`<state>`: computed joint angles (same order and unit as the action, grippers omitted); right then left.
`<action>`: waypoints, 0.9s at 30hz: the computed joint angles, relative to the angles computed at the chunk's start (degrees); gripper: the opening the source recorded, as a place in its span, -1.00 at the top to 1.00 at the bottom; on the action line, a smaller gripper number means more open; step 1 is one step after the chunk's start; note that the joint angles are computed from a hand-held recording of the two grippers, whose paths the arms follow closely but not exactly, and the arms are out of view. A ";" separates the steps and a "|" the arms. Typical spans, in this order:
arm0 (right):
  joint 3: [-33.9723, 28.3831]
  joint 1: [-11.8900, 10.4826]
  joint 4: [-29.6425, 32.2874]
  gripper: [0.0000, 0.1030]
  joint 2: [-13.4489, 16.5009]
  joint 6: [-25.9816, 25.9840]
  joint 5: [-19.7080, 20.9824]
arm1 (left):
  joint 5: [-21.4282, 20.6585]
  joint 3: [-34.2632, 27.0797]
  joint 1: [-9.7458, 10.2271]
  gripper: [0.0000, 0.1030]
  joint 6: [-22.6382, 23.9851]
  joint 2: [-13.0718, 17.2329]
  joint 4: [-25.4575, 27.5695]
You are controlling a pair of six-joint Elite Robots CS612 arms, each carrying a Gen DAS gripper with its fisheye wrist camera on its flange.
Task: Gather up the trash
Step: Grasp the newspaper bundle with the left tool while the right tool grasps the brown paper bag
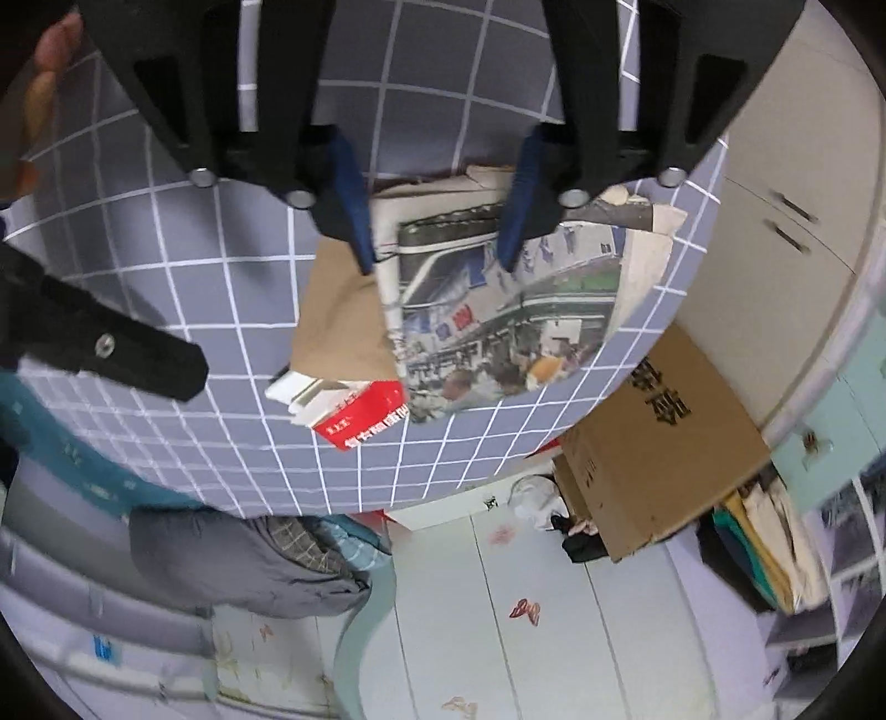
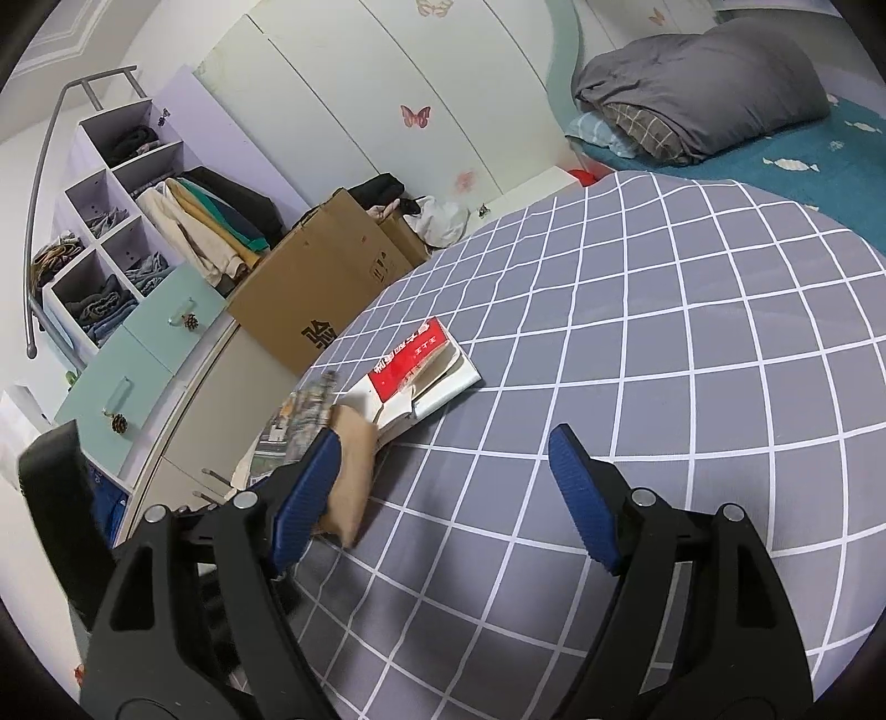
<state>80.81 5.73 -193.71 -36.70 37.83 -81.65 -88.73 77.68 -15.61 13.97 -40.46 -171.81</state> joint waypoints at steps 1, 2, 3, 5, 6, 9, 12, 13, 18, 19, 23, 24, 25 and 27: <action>-0.01 -0.02 0.11 -0.48 0.00 0.03 0.11 | -0.95 0.31 0.25 0.35 -0.94 -0.25 -0.10; -0.04 -0.04 0.24 -0.48 0.01 0.05 0.27 | -2.59 0.57 0.77 0.38 -1.98 -0.60 -0.06; -0.07 -0.07 0.38 -0.48 0.01 0.05 0.42 | -3.48 0.85 0.97 0.41 -2.55 -0.75 -0.31; -0.09 -0.12 0.72 -0.48 0.00 -0.05 0.75 | -6.39 1.58 2.01 0.51 -4.63 -1.37 -1.13; -0.20 -0.14 1.02 -0.48 0.03 -0.17 0.93 | -7.71 1.88 2.46 0.53 -5.23 -1.57 -1.46; -0.89 0.05 2.88 -0.48 0.03 -1.87 2.07 | -8.11 2.98 3.29 0.69 -7.64 -2.09 -3.71; -2.31 0.55 5.36 -0.48 0.11 -4.22 2.68 | -10.18 4.27 4.29 0.74 -10.46 -2.66 -5.77; -2.88 0.73 6.02 -0.48 0.23 -4.56 3.08 | -10.49 4.69 4.57 0.76 -11.20 -2.82 -6.56; -6.63 1.14 10.21 -0.48 1.50 -4.61 5.80 | -10.83 6.29 5.55 0.82 -13.28 -3.44 -9.97; -7.68 1.17 11.32 -0.48 1.96 -4.26 6.54 | -10.76 6.74 5.74 0.83 -13.57 -3.61 -10.85; -10.67 1.64 15.77 -0.29 3.06 -4.63 5.46 | -11.57 8.14 6.72 0.87 -14.87 -4.33 -13.73; -11.06 1.71 16.52 -0.14 3.20 -4.79 5.32 | -11.66 8.43 6.91 0.87 -14.94 -4.44 -14.45; -11.73 1.74 17.72 0.28 3.44 -5.40 5.76 | -11.74 8.65 7.03 0.87 -14.97 -4.57 -14.79; -12.02 1.86 18.65 0.50 3.46 -6.27 5.73 | -11.90 9.18 7.46 0.88 -15.62 -4.76 -16.27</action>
<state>68.79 7.59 -175.06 -33.24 31.56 -75.92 -100.63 86.85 -8.15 -1.65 -45.22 -188.08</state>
